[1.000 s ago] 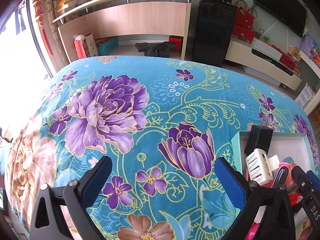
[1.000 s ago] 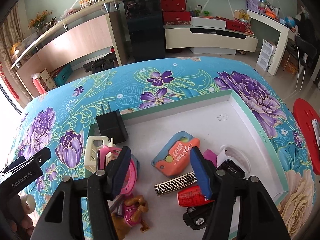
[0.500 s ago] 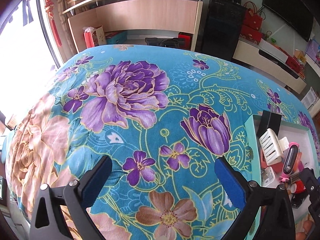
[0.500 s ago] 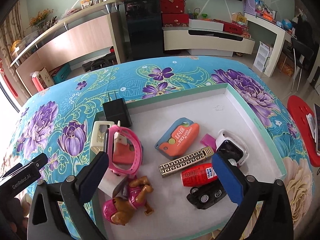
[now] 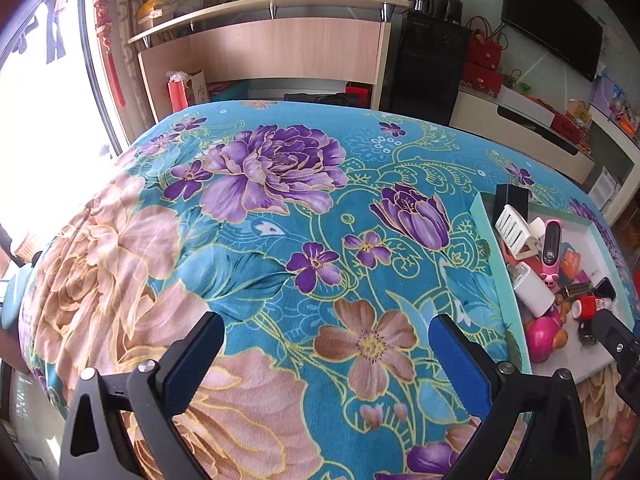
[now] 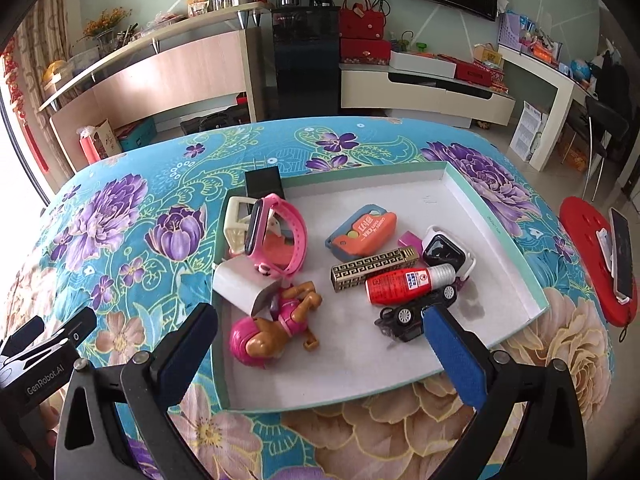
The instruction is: Organize rigid objects
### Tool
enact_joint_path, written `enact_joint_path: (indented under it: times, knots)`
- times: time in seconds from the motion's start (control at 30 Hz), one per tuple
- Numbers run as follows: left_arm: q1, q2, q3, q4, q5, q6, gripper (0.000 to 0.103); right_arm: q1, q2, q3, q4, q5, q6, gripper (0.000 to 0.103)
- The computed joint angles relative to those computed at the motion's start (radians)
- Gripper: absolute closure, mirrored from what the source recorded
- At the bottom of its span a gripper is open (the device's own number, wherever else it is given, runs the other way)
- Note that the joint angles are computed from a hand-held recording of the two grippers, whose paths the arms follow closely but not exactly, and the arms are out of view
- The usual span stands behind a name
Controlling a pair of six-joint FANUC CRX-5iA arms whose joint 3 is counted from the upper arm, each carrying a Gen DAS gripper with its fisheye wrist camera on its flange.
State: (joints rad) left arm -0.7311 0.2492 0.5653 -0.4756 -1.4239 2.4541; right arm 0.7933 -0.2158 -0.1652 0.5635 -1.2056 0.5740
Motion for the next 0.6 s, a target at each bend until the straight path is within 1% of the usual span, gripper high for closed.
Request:
enact_joint_path:
  times: [0.1, 0.37, 0.47, 0.6]
  knots:
    - [-0.011, -0.030, -0.032, 0.006, 0.020, 0.010, 0.000, 0.028, -0.020, -0.014, 0.004, -0.022, -0.012, 0.001]
    - [-0.054, -0.063, -0.080, -0.004, 0.000, 0.019, 0.000, 0.104, -0.096, -0.074, -0.027, -0.078, -0.063, 0.001]
    - [-0.058, -0.071, -0.105, 0.018, -0.001, 0.011, 0.000, 0.133, -0.118, -0.107, -0.009, -0.094, -0.092, 0.001]
    - [-0.092, -0.069, -0.110, -0.013, -0.016, 0.005, 0.000, 0.153, -0.139, -0.142, 0.029, -0.087, -0.134, 0.001]
